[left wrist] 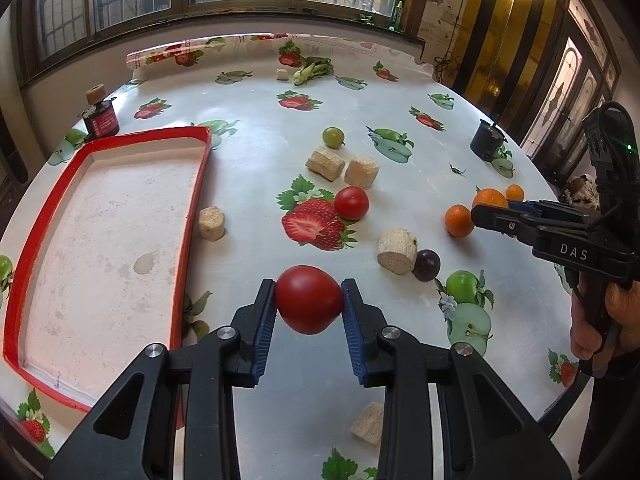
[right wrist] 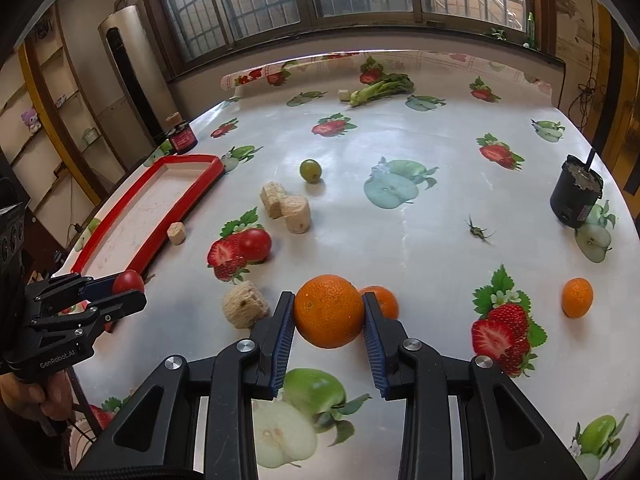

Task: Organize fruits
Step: 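Carry tomato in left tool over red tray while right tool carries orange there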

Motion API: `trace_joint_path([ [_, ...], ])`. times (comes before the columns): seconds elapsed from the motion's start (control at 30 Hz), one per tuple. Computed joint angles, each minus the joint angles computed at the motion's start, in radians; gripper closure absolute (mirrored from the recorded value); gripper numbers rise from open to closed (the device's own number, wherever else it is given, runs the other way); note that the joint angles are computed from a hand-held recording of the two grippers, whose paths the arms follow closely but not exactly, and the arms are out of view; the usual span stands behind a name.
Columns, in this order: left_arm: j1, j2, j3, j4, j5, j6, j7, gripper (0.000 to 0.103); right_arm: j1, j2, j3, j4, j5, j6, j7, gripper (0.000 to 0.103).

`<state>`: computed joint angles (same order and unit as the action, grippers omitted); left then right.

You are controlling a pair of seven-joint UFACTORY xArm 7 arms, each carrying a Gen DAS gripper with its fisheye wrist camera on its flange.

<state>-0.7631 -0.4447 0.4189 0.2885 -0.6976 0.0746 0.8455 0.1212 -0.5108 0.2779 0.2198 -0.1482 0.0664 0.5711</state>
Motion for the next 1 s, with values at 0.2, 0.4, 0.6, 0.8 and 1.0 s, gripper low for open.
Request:
trace_joint_path([
  [0.2,0.052,-0.033,0.021,-0.02,0.021,0.01,0.001,0.073,0.015,0.06,0.06,0.048,-0.013,-0.005,0.039,0.069],
  [0.4,0.098,-0.06,0.042,-0.035,0.044,0.019,0.003,0.073,0.018,0.12,0.113,0.104,-0.054,-0.006,0.079,0.069],
  [0.6,0.125,-0.075,0.084,-0.035,0.053,0.028,0.019,0.073,0.005,0.19,0.167,0.171,-0.117,-0.01,0.129,0.069],
  [0.8,0.153,-0.076,0.122,-0.027,0.046,0.037,0.048,0.073,-0.015,0.259,0.211,0.243,-0.21,-0.009,0.194,0.069],
  [1.0,0.173,-0.061,0.173,-0.006,0.02,0.046,0.096,0.073,-0.02,0.34,0.23,0.322,-0.343,0.006,0.284,0.069],
])
